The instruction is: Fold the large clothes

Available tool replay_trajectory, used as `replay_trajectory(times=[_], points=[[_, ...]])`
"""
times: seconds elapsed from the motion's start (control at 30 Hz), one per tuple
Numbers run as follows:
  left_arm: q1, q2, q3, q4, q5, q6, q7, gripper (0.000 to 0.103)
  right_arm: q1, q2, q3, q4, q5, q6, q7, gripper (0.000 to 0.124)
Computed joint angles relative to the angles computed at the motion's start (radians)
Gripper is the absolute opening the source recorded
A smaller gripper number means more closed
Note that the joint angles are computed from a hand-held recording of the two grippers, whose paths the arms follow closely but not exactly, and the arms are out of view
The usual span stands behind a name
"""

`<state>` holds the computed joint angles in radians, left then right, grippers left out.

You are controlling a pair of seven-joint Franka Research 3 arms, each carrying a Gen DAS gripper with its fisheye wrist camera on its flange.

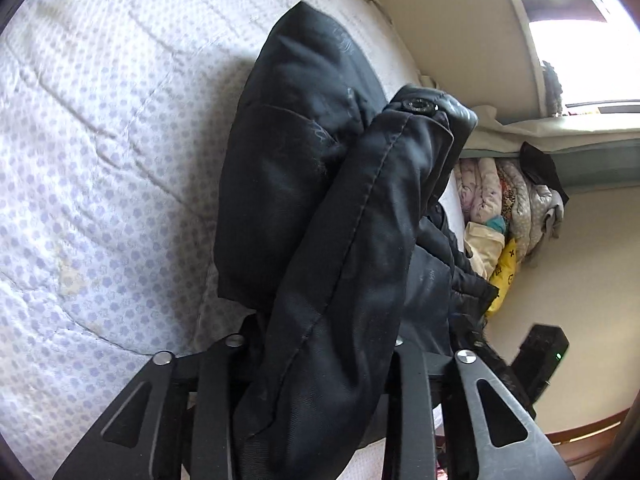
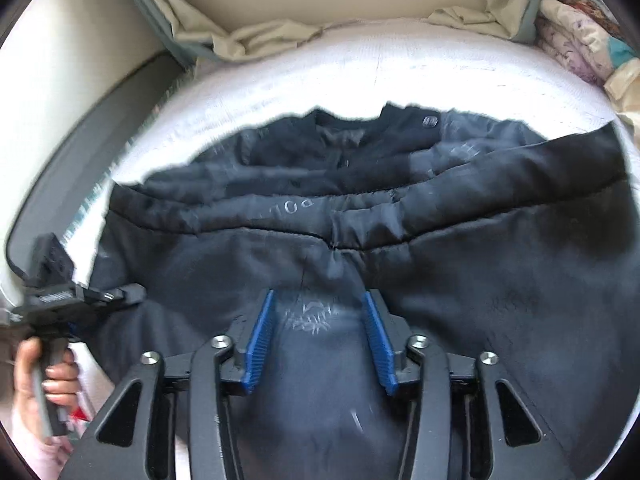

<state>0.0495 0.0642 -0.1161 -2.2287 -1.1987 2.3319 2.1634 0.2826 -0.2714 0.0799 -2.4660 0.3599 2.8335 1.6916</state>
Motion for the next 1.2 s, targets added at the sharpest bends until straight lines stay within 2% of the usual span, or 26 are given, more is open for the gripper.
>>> replay_trajectory(times=[0.1,0.17,0.2,0.27,0.33,0.5,0.57,0.77,0.93,1.03,1.2], points=[[0.004,0.004,0.001,0.004,-0.018,-0.013,0.004,0.03,-0.098,-0.107,0.076,-0.075,-0.137,0.07,0.104,0.054],[0.01,0.006,0.005,-0.001,-0.018,-0.017,0.016,0.03,-0.199,-0.153,0.147,-0.104,-0.261,0.073,0.178,0.054],[0.011,0.004,0.005,-0.002,-0.018,-0.015,0.017,0.03,-0.218,-0.16,0.157,-0.109,-0.291,0.068,0.197,0.053],[0.011,0.004,0.004,-0.005,-0.021,-0.008,0.024,0.029,-0.196,-0.139,0.116,-0.109,-0.291,0.035,0.186,0.037],[0.006,-0.003,0.0,-0.006,-0.021,0.006,0.028,0.028,-0.177,-0.1,0.09,-0.098,-0.287,0.004,0.179,0.032],[-0.012,-0.054,-0.001,-0.024,-0.025,0.029,0.08,0.024,-0.224,-0.025,0.134,-0.083,-0.439,0.007,0.253,0.031],[-0.026,-0.084,0.0,-0.034,-0.019,0.051,0.099,0.023,-0.215,-0.004,0.123,-0.08,-0.459,0.017,0.28,0.031],[-0.121,-0.234,-0.01,-0.081,0.02,0.186,0.139,0.02,-0.153,0.026,0.044,-0.082,-0.375,0.043,0.248,0.029],[-0.225,-0.316,-0.041,-0.061,0.135,0.253,0.068,0.019,-0.148,0.028,0.036,-0.088,-0.351,0.051,0.248,0.029],[-0.285,-0.297,-0.069,-0.014,0.219,0.271,0.008,0.019,-0.121,0.029,0.007,-0.089,-0.285,0.054,0.21,0.029],[-0.365,-0.177,-0.116,0.084,0.408,0.311,-0.177,0.019,-0.017,0.021,-0.1,-0.088,-0.007,0.046,0.011,0.027]])
